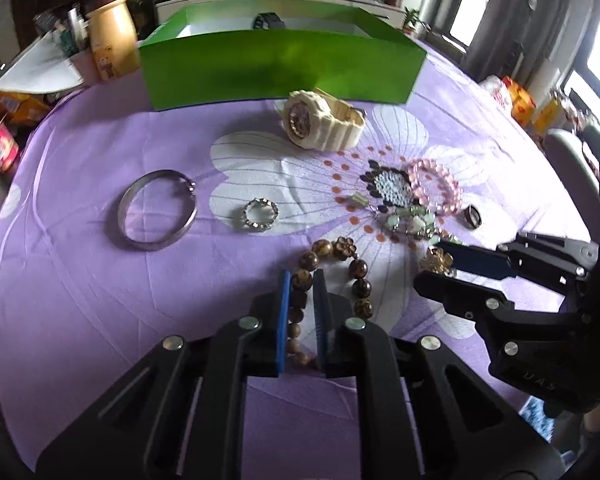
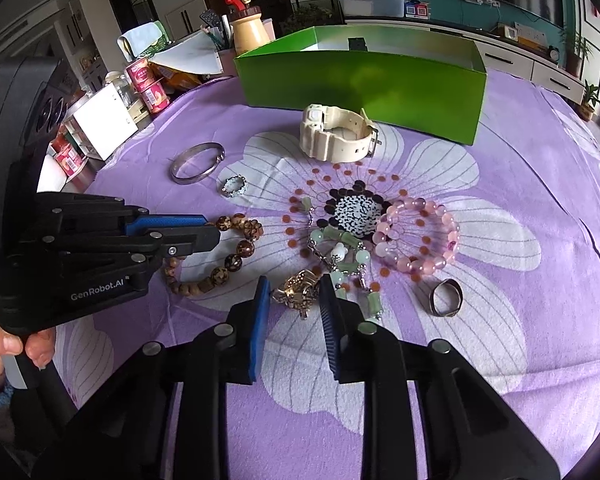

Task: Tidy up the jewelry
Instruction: 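Carry the wooden bead bracelet into the green box and open the left tool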

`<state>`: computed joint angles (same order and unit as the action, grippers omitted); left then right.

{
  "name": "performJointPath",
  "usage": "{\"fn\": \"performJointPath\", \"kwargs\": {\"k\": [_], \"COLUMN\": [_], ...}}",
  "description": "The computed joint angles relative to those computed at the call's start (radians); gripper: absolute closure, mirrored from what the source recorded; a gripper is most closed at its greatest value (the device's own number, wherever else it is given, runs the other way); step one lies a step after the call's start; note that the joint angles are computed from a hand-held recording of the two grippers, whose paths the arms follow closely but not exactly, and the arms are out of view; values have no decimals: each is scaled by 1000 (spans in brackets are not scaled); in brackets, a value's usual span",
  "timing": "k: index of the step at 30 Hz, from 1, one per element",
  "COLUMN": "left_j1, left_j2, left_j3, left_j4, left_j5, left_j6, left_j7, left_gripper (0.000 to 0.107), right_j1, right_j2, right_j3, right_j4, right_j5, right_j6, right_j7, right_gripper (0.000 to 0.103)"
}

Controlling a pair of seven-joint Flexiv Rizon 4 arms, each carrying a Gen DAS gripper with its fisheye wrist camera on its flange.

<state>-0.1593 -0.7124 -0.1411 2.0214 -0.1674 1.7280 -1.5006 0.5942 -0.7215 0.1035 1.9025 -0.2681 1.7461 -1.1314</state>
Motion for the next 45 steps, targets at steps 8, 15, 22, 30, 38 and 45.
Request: {"fn": "performJointPath", "kwargs": {"k": [8,15,22,30,38,45], "left_j1": [127,197,207,221,246,258], "left_j2": [58,105,139,169,177,184], "left_j3": [-137,-204,-207,-212,-226,-231], "left_j4": [78,108,128,141,132,119], "left_j5": [41,93,122,147,159,155], "left_j6": [89,114,129,146,139,123], "left_j7": [-54,-114,-154,-189,-213,-219], "left_gripper": [96,96,96,96,96,96], "right_j1": [-3,28,62,77,80,62], "right_j2": [46,83,111,132,139,134], "right_j3": [-3,-32,-62,-74,-72,-57], "right_j4": [44,73,99,115,121,109], "right_j5": [28,60,99,135,153,153], "right_j6": [62,102,127,148,157,157], "right_j7": [-3,-12,-31,-51,-64,-63], "right_gripper": [78,78,78,78,78,78]}}
